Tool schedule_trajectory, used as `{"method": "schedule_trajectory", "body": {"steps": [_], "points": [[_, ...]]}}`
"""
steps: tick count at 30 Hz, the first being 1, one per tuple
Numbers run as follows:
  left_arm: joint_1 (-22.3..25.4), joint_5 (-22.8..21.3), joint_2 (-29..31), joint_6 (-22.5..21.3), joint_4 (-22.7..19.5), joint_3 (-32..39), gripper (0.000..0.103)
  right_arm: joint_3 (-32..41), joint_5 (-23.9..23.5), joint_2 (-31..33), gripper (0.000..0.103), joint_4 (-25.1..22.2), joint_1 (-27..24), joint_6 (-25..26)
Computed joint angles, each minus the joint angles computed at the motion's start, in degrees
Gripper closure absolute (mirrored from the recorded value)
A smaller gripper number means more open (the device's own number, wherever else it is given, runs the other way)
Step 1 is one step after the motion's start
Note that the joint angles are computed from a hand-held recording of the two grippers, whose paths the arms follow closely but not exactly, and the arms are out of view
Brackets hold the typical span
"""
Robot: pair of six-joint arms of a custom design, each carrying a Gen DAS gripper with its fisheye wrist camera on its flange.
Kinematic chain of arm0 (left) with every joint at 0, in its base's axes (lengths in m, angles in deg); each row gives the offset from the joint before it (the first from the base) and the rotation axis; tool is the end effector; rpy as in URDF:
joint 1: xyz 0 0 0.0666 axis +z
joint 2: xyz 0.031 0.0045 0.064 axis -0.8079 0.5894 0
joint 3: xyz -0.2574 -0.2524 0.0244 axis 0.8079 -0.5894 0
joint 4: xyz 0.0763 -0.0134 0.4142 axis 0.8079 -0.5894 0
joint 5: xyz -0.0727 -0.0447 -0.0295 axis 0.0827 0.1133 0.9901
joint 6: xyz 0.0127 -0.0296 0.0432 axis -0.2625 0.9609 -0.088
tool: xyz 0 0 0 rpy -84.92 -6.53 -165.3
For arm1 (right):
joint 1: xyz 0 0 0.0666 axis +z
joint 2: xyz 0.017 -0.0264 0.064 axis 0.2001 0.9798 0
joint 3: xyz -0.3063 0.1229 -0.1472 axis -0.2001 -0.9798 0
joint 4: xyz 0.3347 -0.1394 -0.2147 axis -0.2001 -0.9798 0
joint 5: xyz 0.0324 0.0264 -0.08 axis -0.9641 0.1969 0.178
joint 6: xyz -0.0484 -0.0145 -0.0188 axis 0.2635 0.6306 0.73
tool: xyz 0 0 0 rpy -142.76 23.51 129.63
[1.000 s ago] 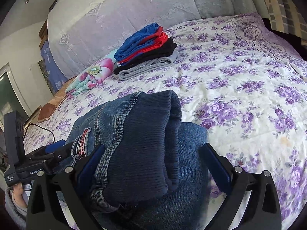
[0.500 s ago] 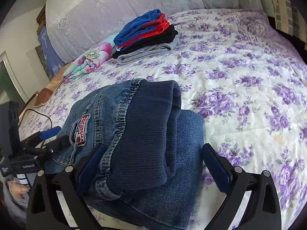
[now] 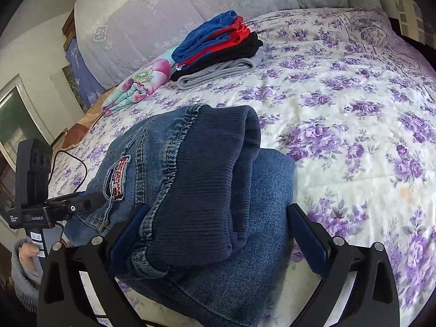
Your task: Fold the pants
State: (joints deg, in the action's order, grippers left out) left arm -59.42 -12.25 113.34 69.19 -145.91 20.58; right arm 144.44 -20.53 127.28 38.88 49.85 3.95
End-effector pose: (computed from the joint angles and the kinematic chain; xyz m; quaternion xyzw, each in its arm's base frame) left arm 0.6321 -0.0840 0.2999 0.2737 0.8847 -0.2982 0.2311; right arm 0.4648 0.3497 0.3031 0.1401 0.8970 0.1316 0.3981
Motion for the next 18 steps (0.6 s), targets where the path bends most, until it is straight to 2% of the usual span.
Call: {"method": "schedule_trajectory", "body": {"steps": [5,8,10,12,15,16,18], "points": [[0.01,-0.21,-0.91,0.72,1.23,-1.42,0.004,-0.52,-0.25,-0.35,0.003,0.45,0.07,-0.88],[0.25,-0.25,-0.76,0.07,-0.01,-0.7,0.004,0.0,0.19,-0.52,0.003,-0.9,0.19,-0.63],[0.3,-2.04,-1.41,0.45,0.55,-0.52,0.004,2.04,2.27,-0.47,0.003,-4.01,0.54,3.09],[0.41,-4.58,-2.97,1.81,4.03,-1.64,0.004,4.78,8.07,-0.48,0.003,-7.23,1.64,9.39],[0.69,-3.53,-2.36,2.06,3.26,-0.52,0.005,7.92,15.99,0.25,0.003,-10.7,2.92,15.76],[0.59,-3.56,-1.96,2.25,2.52,-0.18,0.005,8.1,16.39,0.47,0.003,-11.2,2.85,16.74],[-0.02,-3.97,-1.74,1.44,1.65,-0.54,0.005,5.78,11.67,-0.79,0.003,-8.78,1.6,14.86]]}}
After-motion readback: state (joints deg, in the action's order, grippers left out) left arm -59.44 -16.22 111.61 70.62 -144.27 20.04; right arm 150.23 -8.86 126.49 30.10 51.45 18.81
